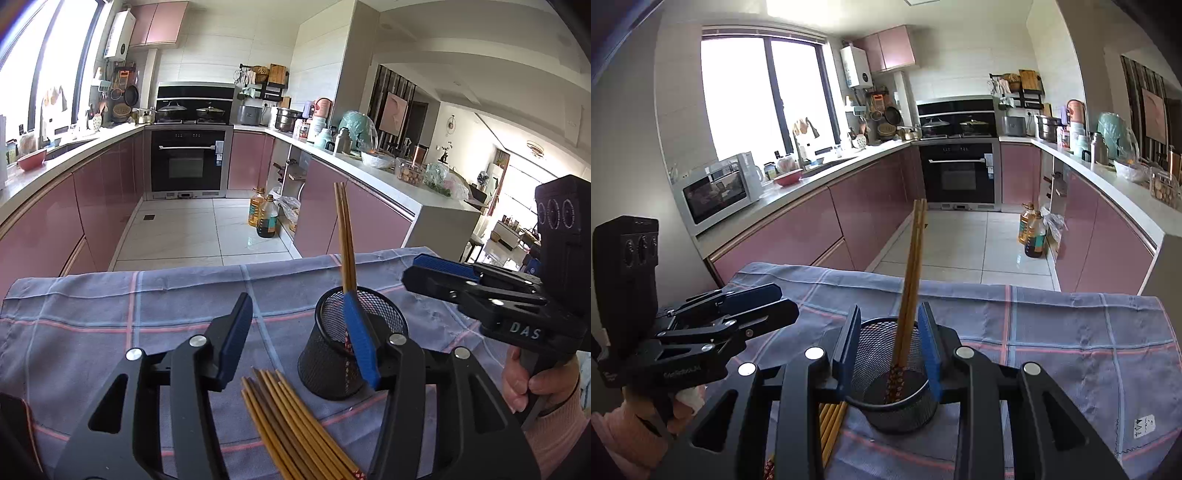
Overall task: Organize utensils
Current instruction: 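Lower the chopsticks into the mesh cup and open both grippers, then move both grippers back down to the chopstick pile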
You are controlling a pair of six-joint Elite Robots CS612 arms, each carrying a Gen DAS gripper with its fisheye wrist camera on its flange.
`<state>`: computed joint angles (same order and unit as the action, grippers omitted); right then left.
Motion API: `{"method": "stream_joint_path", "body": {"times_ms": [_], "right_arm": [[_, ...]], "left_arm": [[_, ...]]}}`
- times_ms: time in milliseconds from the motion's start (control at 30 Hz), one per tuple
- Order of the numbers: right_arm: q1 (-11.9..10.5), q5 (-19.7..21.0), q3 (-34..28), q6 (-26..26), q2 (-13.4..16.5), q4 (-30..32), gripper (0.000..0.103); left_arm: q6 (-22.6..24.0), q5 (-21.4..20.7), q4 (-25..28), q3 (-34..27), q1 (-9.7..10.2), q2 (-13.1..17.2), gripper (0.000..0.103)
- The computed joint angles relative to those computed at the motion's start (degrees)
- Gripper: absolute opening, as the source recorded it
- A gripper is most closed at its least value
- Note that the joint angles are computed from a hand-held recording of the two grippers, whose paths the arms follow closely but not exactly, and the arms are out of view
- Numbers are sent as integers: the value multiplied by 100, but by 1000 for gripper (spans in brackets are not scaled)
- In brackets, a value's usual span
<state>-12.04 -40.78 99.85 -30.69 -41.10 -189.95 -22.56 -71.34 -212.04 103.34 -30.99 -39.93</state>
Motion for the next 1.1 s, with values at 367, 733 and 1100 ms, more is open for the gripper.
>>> {"method": "stream_joint_path", "body": {"times_ms": [367,733,1100], "right_arm": [[-18,-127,575,-1406,-166,1108,38],[170,-814,610,-1308,21,1300,38],[277,-1168,622,-1193,94,1048,38]], "left_arm": [[-251,135,376,688,-113,-101,61],[-744,-84,1033,788,-183,42,61],[-784,-170,1304,701,-214,109,61]]}}
